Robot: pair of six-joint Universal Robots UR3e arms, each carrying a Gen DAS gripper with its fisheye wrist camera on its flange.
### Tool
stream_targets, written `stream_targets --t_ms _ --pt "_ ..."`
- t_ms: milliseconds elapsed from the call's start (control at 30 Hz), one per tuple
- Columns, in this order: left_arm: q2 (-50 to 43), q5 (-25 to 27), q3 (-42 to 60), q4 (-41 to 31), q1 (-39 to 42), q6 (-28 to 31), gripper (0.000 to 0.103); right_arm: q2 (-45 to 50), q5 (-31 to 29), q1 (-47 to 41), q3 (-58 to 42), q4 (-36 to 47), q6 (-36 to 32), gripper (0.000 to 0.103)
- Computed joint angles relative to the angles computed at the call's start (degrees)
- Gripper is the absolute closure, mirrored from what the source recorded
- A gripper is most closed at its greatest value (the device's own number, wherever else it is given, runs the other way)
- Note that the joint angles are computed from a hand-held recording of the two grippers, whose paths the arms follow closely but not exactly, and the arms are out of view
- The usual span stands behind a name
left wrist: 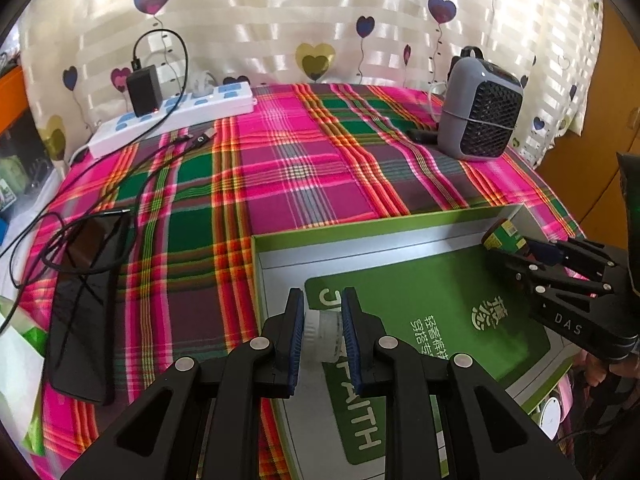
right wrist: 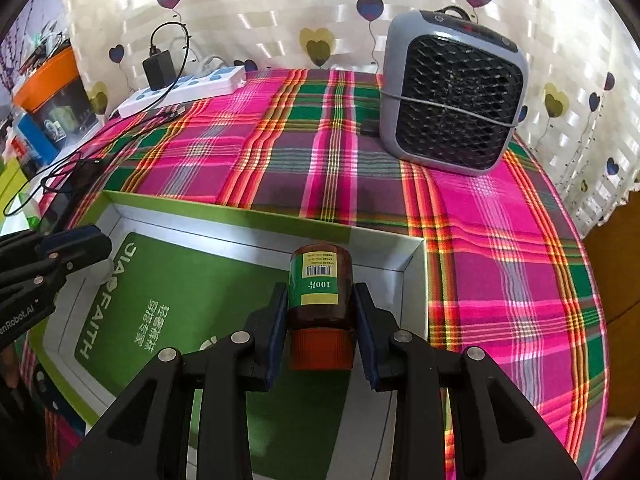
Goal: Organize rigid objects
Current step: 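Lower and release the white jar with the left gripper while the right releases the brown jar in the box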
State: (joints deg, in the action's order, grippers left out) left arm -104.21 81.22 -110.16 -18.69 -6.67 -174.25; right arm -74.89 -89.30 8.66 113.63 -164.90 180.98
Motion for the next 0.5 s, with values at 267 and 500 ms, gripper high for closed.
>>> stream_targets --t_ms 267,500 --pt "0.55 -0.85 -0.49 0.35 0.28 -0.13 0.078 -0.16 1.7 -0.75 0.63 -0.85 0.35 0.07" --pt "1.42 0.2 -0.65 0.42 -0.41 -0.68 0.067 -0.37 2.78 -0.88 0.81 -1.01 0.41 0.06"
